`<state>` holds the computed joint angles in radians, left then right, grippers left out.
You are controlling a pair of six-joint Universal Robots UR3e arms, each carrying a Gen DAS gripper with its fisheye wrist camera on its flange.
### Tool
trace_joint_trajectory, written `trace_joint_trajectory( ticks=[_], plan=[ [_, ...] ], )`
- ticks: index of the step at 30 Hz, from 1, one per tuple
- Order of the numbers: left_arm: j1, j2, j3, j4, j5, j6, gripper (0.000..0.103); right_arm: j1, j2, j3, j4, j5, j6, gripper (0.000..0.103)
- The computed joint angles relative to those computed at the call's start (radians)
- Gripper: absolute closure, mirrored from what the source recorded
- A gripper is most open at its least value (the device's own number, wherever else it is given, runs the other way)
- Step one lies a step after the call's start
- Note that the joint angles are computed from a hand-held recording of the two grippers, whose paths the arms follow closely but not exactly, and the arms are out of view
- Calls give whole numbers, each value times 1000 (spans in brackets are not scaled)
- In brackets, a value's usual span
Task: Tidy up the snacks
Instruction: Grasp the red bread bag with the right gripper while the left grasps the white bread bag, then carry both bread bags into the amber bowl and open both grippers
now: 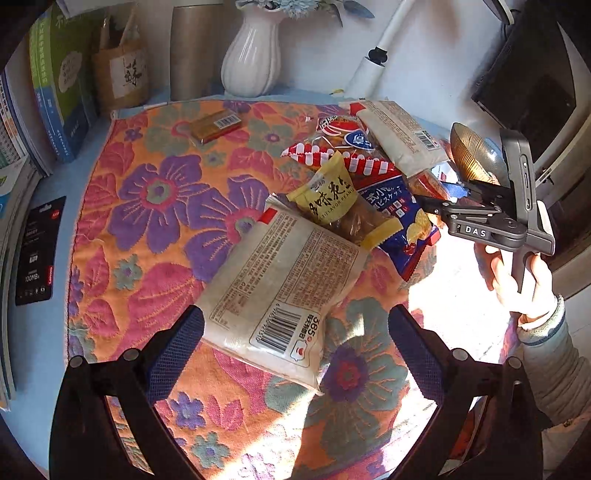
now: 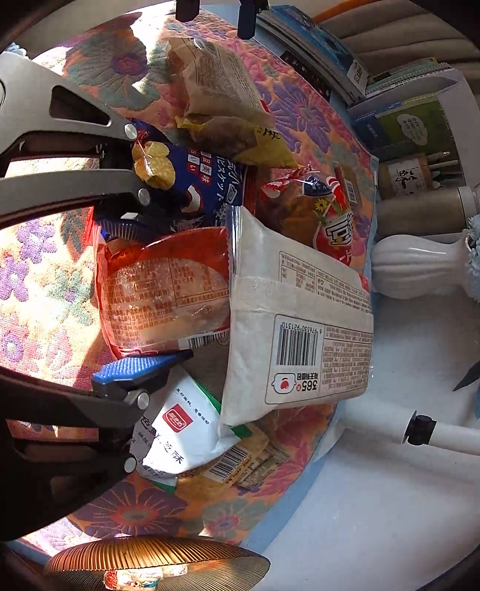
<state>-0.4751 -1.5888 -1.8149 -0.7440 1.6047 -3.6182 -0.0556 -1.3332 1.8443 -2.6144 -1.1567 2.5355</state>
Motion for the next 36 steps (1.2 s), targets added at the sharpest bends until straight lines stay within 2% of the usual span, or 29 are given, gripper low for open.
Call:
trace_joint_trajectory(
  ticks=[2,5,6,8,11,16,19,21,24,26,28,31,33,36],
  plan=[
    [5,-83,95,-42,23,96,5,-38,-27,20,25,39,-8,52],
    [3,-256,279,-219,95,211,5,-85,-97,97,18,26,-8,52],
    [29,-267,285,-242,46,241,5,-112,-131,133,26,35,-23,52],
    [86,-242,230,-211,-58,271,5,-180,-218,219,45,63,-63,52],
    [119,-224,174,-162,-100,265,5,-275,-319,307,92,90,-112,52],
    [28,-216,149,-130,-16,170,5,-394,-415,364,235,121,-169,52],
    [-57,-254,235,-244,49,103,5,-408,-449,380,258,68,-126,52],
    [-92,-254,234,-236,67,58,5,-424,-463,387,270,37,-78,52],
    [-123,-262,215,-188,136,-47,5,-454,-486,433,264,45,-55,52],
    [-148,-271,214,-173,192,-105,9,-461,-511,474,237,46,-61,51],
    [-162,-250,201,-174,217,-128,23,-477,-558,505,245,57,-93,50],
    [-169,-174,130,-150,218,-168,26,-561,-649,512,387,129,-183,40],
    [-210,-196,168,-157,257,-212,27,-613,-711,518,453,164,-234,25],
    [-250,-182,172,-117,269,-269,27,-677,-778,528,520,196,-299,8]
  ],
)
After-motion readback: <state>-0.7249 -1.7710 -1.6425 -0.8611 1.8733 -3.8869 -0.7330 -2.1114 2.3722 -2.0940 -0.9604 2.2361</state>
